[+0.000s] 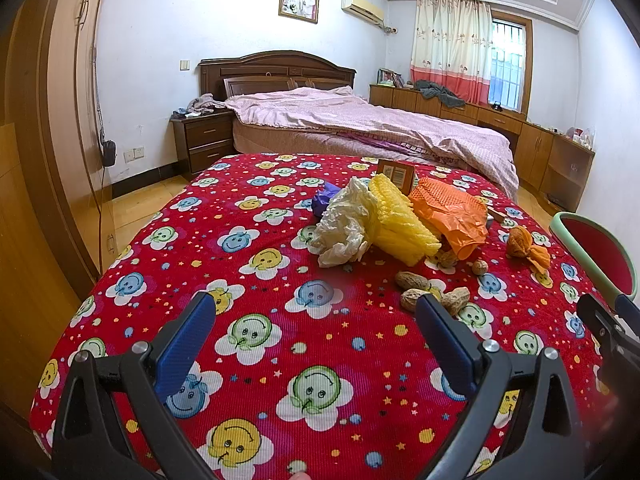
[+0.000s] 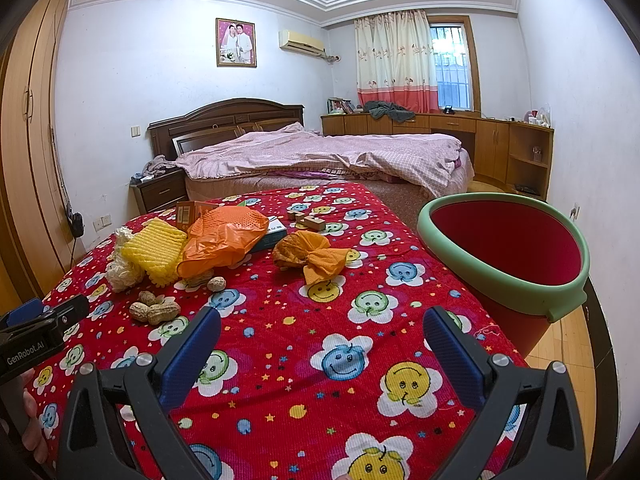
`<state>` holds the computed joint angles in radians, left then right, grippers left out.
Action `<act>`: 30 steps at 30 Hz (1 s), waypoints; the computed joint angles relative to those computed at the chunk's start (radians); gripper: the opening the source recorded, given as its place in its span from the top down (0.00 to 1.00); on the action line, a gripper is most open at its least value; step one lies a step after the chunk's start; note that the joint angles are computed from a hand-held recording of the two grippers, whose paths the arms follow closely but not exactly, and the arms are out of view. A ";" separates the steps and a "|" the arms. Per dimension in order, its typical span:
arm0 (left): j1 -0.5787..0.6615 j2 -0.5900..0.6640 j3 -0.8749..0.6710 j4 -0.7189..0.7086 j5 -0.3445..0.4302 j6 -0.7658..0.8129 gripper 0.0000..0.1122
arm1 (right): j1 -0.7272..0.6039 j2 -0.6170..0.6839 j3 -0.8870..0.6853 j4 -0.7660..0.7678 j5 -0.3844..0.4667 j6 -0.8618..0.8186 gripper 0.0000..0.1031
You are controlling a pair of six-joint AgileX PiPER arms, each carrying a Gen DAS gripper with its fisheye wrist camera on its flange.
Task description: Collect trash
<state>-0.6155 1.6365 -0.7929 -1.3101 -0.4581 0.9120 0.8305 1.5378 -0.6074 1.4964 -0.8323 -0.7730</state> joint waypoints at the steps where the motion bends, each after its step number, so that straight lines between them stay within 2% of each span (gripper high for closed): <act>1: 0.002 0.000 0.000 0.002 0.001 -0.001 0.12 | 0.000 0.000 0.000 0.000 0.000 0.000 0.00; 22: 0.002 0.000 0.000 -0.002 0.003 0.004 0.12 | -0.007 -0.001 0.000 -0.005 0.010 0.005 0.00; 28: 0.001 -0.016 -0.034 -0.138 0.052 0.182 0.12 | -0.032 -0.010 -0.003 0.010 0.065 -0.012 0.00; 30: 0.006 -0.012 -0.058 -0.200 0.064 0.271 0.12 | -0.097 -0.017 -0.002 -0.002 0.147 -0.033 0.00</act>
